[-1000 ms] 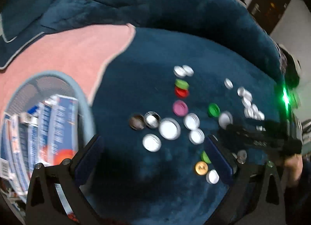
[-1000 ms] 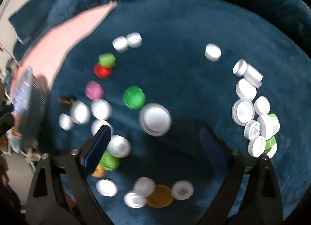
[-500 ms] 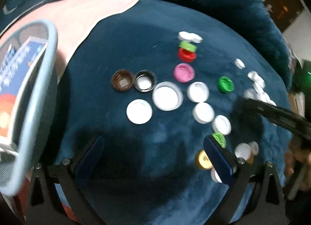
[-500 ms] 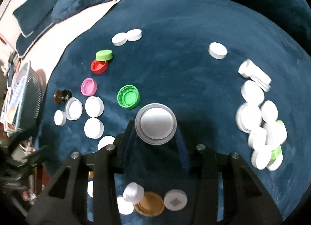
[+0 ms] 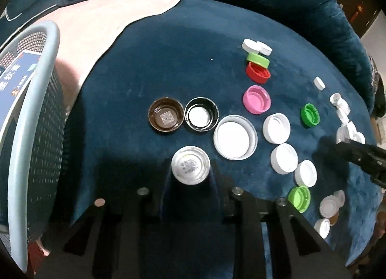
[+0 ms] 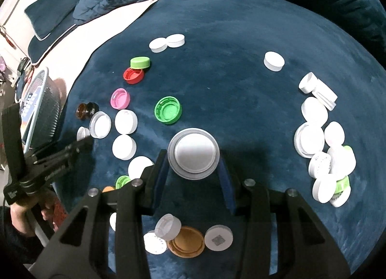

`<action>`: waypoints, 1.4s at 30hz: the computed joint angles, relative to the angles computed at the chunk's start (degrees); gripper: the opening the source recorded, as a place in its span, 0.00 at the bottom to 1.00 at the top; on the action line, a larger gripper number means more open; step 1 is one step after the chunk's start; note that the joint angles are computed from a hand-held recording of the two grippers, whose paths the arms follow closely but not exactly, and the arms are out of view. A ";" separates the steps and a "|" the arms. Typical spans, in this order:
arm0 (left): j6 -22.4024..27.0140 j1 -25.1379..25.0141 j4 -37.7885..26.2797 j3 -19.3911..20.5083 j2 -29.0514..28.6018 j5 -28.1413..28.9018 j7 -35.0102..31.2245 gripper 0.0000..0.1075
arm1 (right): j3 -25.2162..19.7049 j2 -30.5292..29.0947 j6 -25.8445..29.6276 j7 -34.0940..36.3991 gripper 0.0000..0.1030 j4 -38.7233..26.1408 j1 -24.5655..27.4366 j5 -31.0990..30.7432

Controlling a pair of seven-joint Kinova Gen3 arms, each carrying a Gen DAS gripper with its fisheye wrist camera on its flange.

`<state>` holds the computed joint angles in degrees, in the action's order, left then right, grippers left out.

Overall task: Organize objects
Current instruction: 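Grasp a large white cap with the right gripper while the left grasps a white cap, then carry both white caps over the basket and release them inside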

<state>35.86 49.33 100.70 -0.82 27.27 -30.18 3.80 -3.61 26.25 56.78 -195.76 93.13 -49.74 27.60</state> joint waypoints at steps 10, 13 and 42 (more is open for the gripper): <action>0.42 2.22 0.91 -0.22 -4.78 -4.41 2.92 0.28 | 0.12 0.87 2.19 0.44 0.41 -3.78 -1.00 1.03; 2.98 2.92 1.47 0.13 -7.65 -8.06 5.72 0.28 | 0.28 1.97 3.00 2.23 0.41 -7.17 -1.26 1.79; 23.26 -17.99 10.96 10.26 -26.00 -6.10 7.06 0.95 | 9.52 17.31 -1.03 26.41 0.93 -41.19 0.88 -6.44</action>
